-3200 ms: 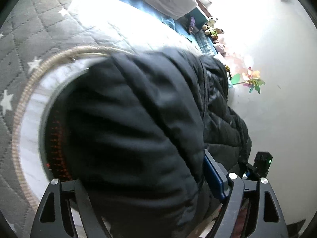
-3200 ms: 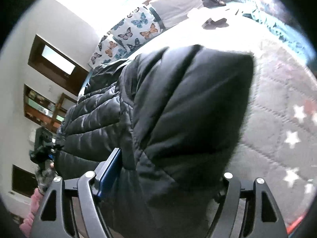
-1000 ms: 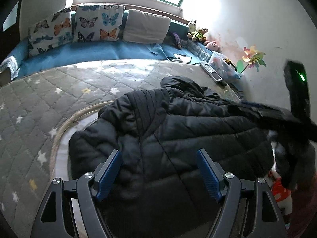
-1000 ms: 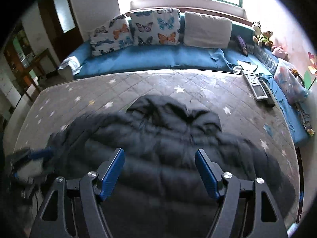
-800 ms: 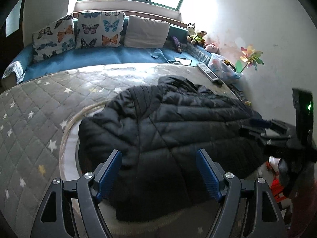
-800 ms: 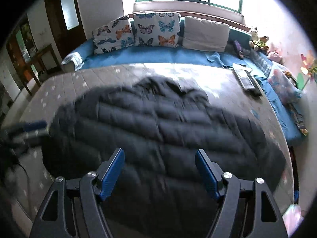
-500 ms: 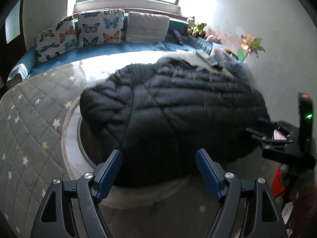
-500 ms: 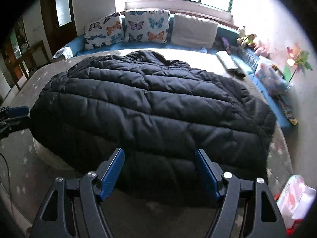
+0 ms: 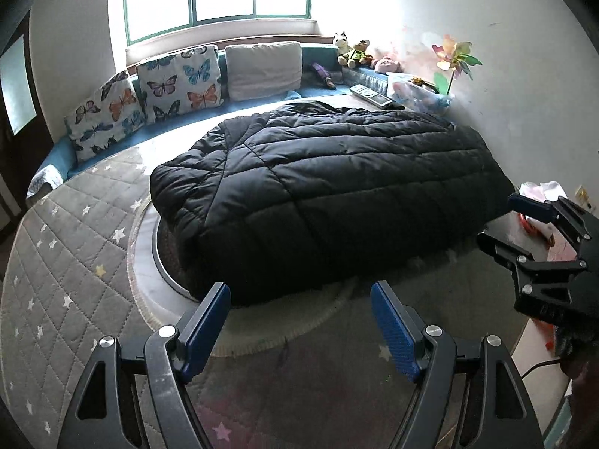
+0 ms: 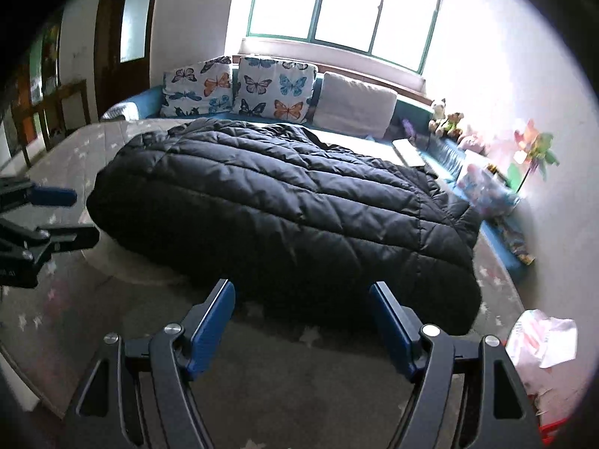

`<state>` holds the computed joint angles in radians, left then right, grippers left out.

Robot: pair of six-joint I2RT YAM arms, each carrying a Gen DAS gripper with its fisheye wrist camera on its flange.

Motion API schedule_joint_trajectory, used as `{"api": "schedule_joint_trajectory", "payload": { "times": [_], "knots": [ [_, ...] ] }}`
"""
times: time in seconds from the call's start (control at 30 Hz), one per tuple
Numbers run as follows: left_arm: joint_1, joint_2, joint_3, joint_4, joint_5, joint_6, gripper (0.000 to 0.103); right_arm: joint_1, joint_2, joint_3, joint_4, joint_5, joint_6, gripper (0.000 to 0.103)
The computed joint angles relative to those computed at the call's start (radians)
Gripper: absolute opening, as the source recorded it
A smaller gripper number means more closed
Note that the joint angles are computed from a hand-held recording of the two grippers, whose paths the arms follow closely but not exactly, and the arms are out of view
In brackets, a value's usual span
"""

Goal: Fold large clothes

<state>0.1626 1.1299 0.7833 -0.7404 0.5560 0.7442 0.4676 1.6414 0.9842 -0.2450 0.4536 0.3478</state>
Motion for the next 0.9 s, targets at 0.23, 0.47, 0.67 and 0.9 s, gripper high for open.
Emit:
{"api": "schedule_joint_trajectory", "payload": {
  "times": [0.23,0.47,0.67,0.9],
  "knots": [
    [0.083,-0.016,-0.006,-0.050,0.036,0.071,0.082,0.032,-0.016,-0.015,-0.022,0.029,0.075,0.090],
    [0.109,-0.040,-0.025,-0.070,0.041,0.094,0.082,0.072,-0.002,0.007,-0.075,0.081,0.134,0.092],
    [0.123,-0.037,-0.031,-0.066,0.041,0.086,0.082,0.084,-0.007,0.002,-0.090,0.095,0.174,0.092],
    [0.148,-0.049,-0.047,-0.068,0.047,0.090,0.082,0.082,-0.009,0.006,-0.099,0.088,0.187,0.093]
  ]
}}
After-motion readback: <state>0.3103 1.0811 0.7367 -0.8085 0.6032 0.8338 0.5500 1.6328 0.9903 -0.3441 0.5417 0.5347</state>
